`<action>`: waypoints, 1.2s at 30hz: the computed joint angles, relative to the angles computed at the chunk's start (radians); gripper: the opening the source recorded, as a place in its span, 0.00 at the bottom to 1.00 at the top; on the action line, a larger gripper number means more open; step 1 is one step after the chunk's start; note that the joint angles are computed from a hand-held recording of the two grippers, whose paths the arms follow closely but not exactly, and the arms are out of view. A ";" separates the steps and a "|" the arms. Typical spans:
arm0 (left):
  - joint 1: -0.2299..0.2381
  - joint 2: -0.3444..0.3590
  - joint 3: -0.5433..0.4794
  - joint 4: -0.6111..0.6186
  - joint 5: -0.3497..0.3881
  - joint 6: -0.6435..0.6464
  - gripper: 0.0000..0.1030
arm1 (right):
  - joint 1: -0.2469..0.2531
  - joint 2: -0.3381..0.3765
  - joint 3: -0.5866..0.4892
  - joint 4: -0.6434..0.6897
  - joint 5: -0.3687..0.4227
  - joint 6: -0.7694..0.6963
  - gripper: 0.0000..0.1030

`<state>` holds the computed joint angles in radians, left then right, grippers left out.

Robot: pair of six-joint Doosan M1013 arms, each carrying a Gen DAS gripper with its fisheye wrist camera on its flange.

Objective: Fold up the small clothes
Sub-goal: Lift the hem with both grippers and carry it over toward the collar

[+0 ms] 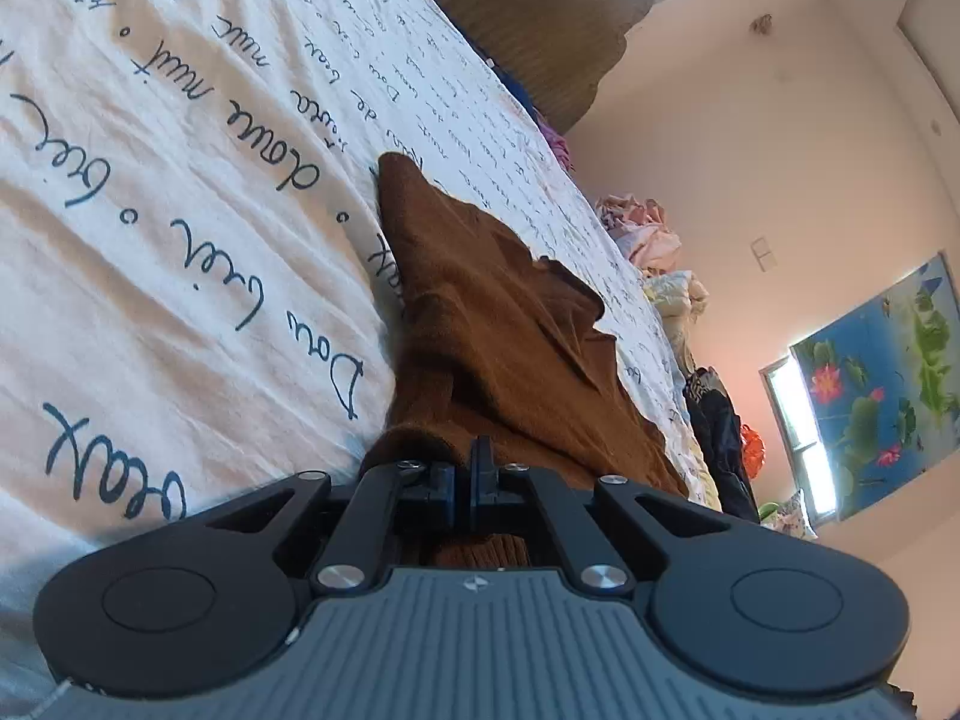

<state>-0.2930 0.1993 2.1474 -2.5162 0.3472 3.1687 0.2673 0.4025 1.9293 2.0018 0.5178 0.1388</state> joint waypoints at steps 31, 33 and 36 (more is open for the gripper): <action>-0.001 -0.044 0.051 0.231 0.086 -0.193 0.04 | -0.008 -0.050 0.049 -0.047 0.080 -0.113 0.05; 0.002 -0.052 0.057 0.184 0.090 -0.150 0.04 | -0.009 -0.058 0.045 -0.035 0.081 -0.137 0.05; 0.014 -0.059 0.052 0.195 0.104 -0.151 0.04 | -0.013 -0.061 0.026 -0.069 0.078 -0.133 0.05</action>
